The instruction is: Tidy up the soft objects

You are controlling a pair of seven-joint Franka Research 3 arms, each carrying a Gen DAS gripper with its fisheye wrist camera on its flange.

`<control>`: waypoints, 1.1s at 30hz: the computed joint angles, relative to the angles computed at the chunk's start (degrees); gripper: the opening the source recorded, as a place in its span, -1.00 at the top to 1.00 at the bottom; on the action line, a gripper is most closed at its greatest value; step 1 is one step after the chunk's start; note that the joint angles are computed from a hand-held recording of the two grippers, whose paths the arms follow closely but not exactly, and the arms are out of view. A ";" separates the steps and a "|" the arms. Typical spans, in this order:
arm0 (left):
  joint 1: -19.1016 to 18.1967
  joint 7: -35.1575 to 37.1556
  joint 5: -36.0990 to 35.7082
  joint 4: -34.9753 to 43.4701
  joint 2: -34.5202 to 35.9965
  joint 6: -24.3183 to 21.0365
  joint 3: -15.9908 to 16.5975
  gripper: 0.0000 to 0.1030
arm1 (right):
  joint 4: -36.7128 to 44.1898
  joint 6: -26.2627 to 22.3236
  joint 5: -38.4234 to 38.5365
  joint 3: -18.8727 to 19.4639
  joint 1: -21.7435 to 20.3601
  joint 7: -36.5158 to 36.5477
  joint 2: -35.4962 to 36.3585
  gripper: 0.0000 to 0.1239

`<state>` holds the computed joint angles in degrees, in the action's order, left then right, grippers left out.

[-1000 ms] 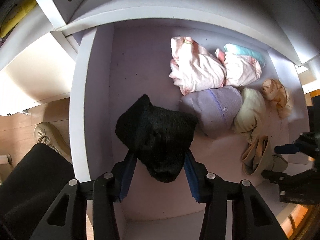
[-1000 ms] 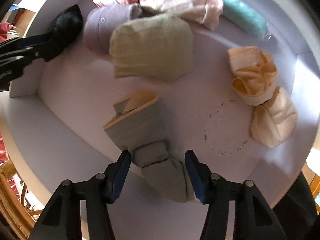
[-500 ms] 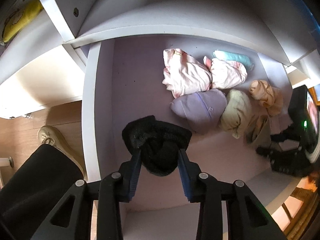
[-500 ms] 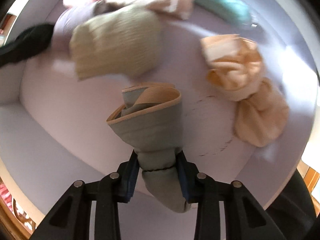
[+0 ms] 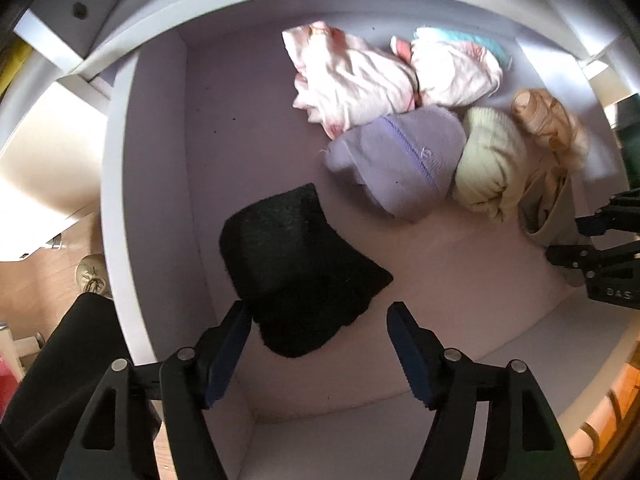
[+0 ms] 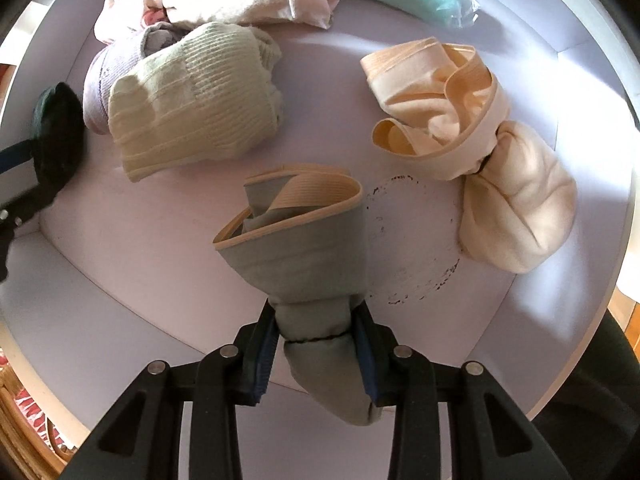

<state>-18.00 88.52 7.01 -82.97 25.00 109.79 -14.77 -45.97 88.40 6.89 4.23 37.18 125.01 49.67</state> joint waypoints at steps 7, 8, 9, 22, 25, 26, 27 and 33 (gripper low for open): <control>0.92 -0.08 -1.10 -1.30 -0.51 2.14 -0.12 0.01 | 0.24 -0.33 0.00 -0.08 -0.52 -0.63 0.14 0.43; 1.24 -0.08 -1.80 -1.52 -0.83 2.70 -0.21 0.08 | -0.08 -0.10 0.00 -0.09 -0.51 -0.72 0.06 0.43; 1.22 -0.26 -2.14 -0.65 -0.54 2.58 -0.27 0.14 | -0.25 0.02 0.01 -0.09 -0.48 -0.67 0.01 0.43; 1.65 4.76 -7.11 3.26 -3.41 5.92 -1.87 0.33 | -1.66 0.96 0.00 -0.01 -0.46 -0.53 -0.46 0.43; 2.35 8.13 -8.67 -0.01 -6.83 8.76 -2.20 0.35 | -1.53 0.88 -0.02 0.00 -0.46 -0.59 -0.38 0.43; 2.68 9.60 -9.57 -1.14 -7.92 9.80 -2.33 0.35 | -1.46 0.86 -0.03 0.00 -0.45 -0.62 -0.33 0.43; 2.77 10.92 -10.51 -1.66 -8.66 10.78 -2.57 0.35 | -1.62 0.97 0.00 0.00 -0.46 -0.59 -0.40 0.43; 3.09 16.49 -15.24 -2.61 -12.43 13.15 -2.82 0.35 | -1.91 1.12 0.02 0.01 -0.47 -0.58 -0.59 0.43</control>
